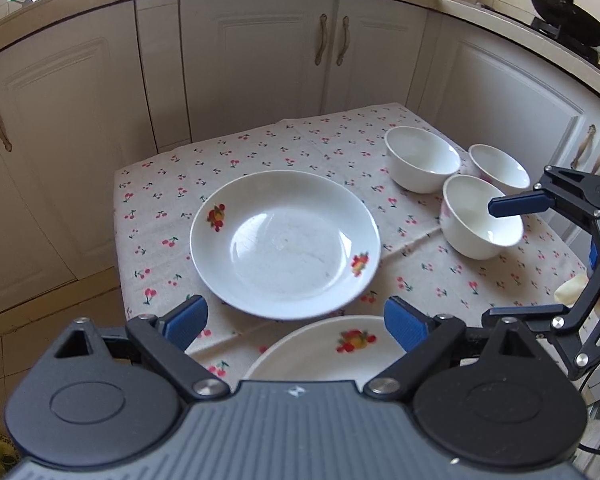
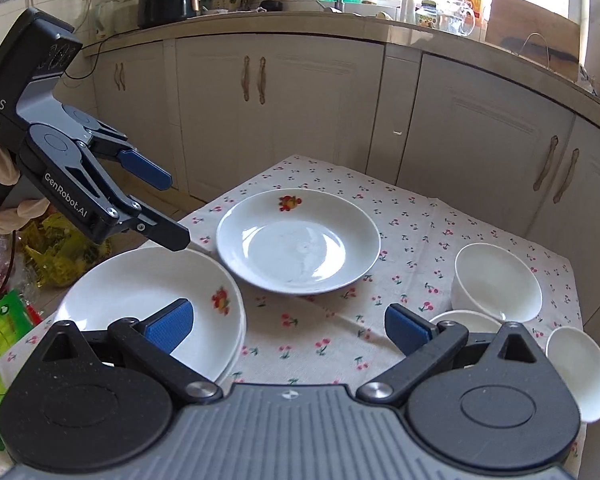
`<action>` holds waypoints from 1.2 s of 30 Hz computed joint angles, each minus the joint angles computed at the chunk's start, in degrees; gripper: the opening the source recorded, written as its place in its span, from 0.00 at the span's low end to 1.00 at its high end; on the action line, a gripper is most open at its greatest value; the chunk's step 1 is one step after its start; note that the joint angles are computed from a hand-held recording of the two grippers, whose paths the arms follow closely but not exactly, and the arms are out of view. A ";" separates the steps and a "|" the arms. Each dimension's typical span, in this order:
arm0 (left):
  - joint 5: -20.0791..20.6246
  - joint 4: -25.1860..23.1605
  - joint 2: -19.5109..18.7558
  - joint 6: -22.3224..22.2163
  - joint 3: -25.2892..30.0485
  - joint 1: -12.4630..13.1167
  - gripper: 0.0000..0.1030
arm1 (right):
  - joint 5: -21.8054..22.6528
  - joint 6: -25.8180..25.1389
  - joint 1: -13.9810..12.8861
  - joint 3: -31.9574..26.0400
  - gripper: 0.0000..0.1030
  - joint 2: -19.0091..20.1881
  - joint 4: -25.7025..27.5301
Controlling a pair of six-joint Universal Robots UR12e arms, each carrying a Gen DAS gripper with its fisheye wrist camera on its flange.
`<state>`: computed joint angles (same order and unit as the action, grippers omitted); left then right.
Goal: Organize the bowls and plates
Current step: 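Move the left tool to the next white plate with fruit decoration, then grip the fruit-decorated plate rim with the left tool and lift it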
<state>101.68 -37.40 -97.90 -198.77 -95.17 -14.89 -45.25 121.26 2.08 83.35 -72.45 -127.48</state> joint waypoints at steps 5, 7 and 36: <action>-0.73 -1.35 -1.76 0.90 2.02 1.72 0.92 | -2.73 -3.11 1.19 -3.43 1.00 2.23 2.20; -1.54 -2.00 -2.50 1.03 2.86 2.48 0.92 | -3.97 -5.39 1.76 -4.74 1.00 3.03 3.35; -12.76 -12.28 -10.43 3.09 11.16 9.03 0.91 | -14.44 -10.14 6.78 -17.28 1.00 11.61 18.07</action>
<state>88.92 -49.69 -108.33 -195.68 -84.01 -5.86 -59.69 111.12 8.86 66.07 -60.84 -109.41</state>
